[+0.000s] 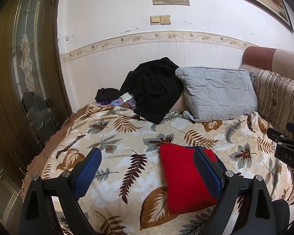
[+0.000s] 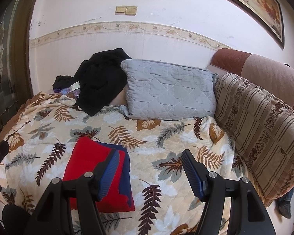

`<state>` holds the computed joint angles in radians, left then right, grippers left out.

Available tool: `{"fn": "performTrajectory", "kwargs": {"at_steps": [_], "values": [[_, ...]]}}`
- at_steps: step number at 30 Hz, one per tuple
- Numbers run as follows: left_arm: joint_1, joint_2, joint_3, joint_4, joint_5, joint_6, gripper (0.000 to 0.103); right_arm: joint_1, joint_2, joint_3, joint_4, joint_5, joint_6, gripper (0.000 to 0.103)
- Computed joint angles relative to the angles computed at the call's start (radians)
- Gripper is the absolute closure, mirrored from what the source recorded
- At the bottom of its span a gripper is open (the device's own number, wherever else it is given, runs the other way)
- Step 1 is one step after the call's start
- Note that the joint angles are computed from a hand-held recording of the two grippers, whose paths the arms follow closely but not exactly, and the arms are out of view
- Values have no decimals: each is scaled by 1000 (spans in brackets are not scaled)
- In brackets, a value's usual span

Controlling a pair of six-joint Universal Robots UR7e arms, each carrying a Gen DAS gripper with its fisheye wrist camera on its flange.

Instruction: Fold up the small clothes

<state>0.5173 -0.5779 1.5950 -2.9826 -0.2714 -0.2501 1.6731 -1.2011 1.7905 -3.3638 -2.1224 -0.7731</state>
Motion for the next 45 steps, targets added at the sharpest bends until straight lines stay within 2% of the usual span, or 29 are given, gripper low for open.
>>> {"fn": "performTrajectory", "kwargs": {"at_steps": [26,45], "values": [[30,-65,82,172,-5,-225,8,25,44,58,-22,4,-22,33],[31,-61,79,139,-14,-197,8,24,48,58,-22,2,-23,33]]}}
